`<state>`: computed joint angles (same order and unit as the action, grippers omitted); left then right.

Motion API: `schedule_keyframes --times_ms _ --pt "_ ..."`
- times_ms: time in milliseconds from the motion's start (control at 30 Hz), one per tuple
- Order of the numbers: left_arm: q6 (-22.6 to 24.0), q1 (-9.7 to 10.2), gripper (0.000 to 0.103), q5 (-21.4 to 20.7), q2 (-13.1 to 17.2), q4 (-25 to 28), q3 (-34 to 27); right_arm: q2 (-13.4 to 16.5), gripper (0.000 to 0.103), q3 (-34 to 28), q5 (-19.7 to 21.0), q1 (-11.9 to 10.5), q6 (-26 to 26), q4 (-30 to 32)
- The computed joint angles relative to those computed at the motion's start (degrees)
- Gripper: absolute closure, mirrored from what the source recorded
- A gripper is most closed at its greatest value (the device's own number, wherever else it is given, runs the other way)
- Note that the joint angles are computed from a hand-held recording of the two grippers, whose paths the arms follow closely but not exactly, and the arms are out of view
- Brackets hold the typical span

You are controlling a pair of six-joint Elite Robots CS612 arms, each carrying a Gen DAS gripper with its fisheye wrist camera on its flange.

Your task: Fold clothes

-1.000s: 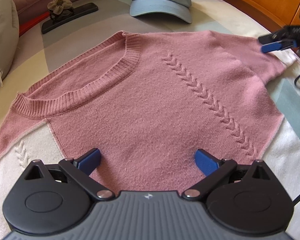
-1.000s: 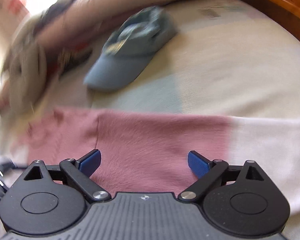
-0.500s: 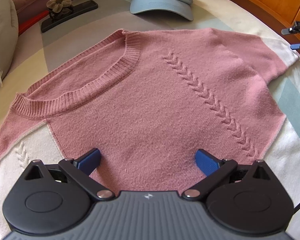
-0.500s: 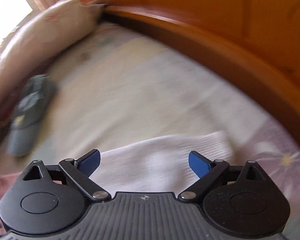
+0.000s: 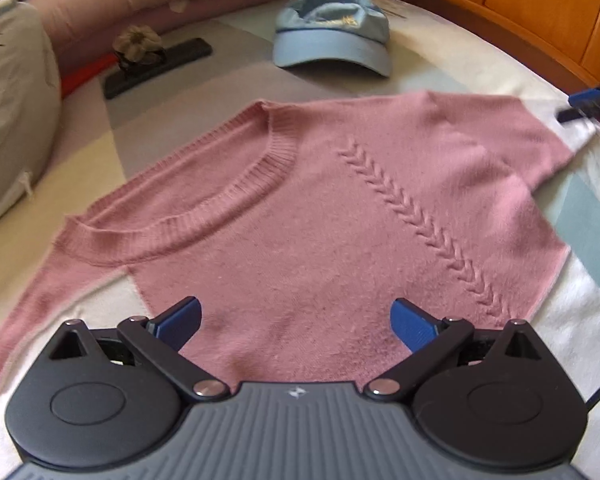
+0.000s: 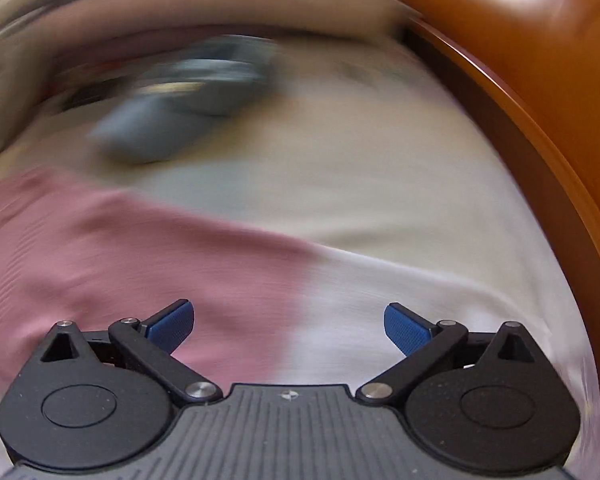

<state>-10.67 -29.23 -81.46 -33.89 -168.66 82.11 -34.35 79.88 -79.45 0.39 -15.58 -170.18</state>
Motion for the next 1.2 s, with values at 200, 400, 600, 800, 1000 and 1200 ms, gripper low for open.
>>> schedule_keyframes --times_ms 200,400,600,800,1000,1200 --pt "-2.04 -0.02 0.003 3.08 -1.08 -0.22 1.59 -1.46 0.0 4.72 10.91 5.18 -8.85 -3.77" --pt "-5.09 0.35 0.003 4.23 -2.49 -1.19 4.23 2.01 0.0 1.67 14.09 8.83 -2.72 -3.63" --pt "-5.07 0.5 0.003 3.26 -3.39 -1.57 6.62 2.57 0.0 3.49 7.1 8.04 -2.32 -6.32" --pt "-6.34 0.22 0.003 2.62 -3.84 -4.33 8.38 -1.23 0.0 6.89 5.41 8.78 -3.92 -3.85" --pt "-3.77 -0.06 0.003 0.39 -4.19 -5.71 9.3 -2.42 0.0 10.2 4.96 10.3 -1.36 -3.01" --pt "-3.04 -0.17 0.003 -0.26 -5.36 -4.49 11.06 -4.3 0.0 14.32 1.46 9.64 -2.7 -3.5"
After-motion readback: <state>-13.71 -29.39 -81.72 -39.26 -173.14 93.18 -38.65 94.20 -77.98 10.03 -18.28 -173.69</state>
